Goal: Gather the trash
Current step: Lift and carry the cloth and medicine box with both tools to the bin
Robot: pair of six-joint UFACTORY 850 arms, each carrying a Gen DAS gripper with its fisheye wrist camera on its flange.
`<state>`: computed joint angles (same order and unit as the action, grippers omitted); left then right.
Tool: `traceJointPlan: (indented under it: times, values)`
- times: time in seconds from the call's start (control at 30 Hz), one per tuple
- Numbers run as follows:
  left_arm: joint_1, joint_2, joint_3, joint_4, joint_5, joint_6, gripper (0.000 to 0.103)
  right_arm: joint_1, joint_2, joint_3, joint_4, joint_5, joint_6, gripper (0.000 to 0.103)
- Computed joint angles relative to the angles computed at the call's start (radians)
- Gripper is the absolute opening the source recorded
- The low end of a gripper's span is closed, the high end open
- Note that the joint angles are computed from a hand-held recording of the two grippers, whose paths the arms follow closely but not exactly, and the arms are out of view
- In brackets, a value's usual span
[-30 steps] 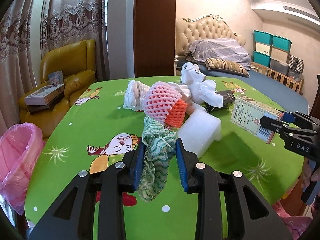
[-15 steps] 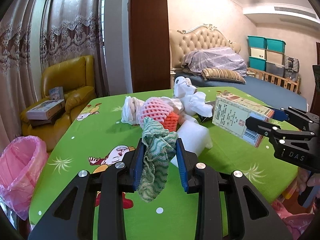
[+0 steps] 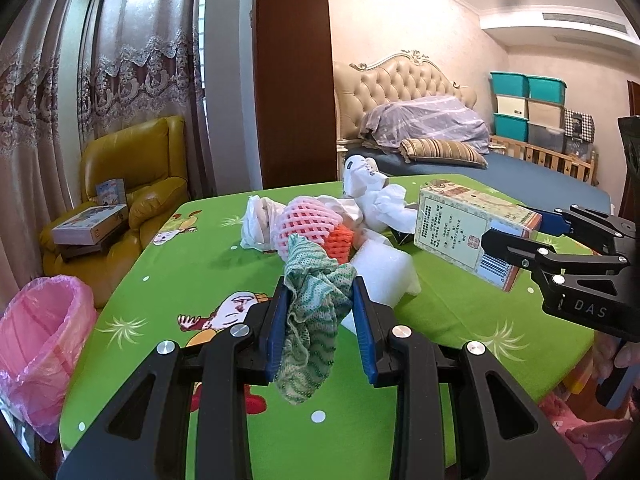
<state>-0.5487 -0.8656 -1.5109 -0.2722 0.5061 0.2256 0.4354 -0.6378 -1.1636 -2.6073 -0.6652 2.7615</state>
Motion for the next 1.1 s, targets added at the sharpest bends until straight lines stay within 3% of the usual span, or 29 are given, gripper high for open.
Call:
traceJointPlan:
  times: [0.6, 0.87, 1.1]
  values:
    - [0.056, 0.075, 0.155, -0.003, 0.063, -0.050, 0.029, 0.052, -0.035, -0.084, -0.076, 0.083, -0.012, 0.051]
    - [0.098, 0.107, 0.193, -0.105, 0.048, 0.007, 0.029, 0.066, -0.100, -0.208, -0.207, 0.205, 0.062, 0.051]
    - [0.139, 0.143, 0.240, -0.169, 0.085, 0.042, 0.029, 0.096, -0.176, -0.354, -0.295, 0.303, 0.081, 0.051]
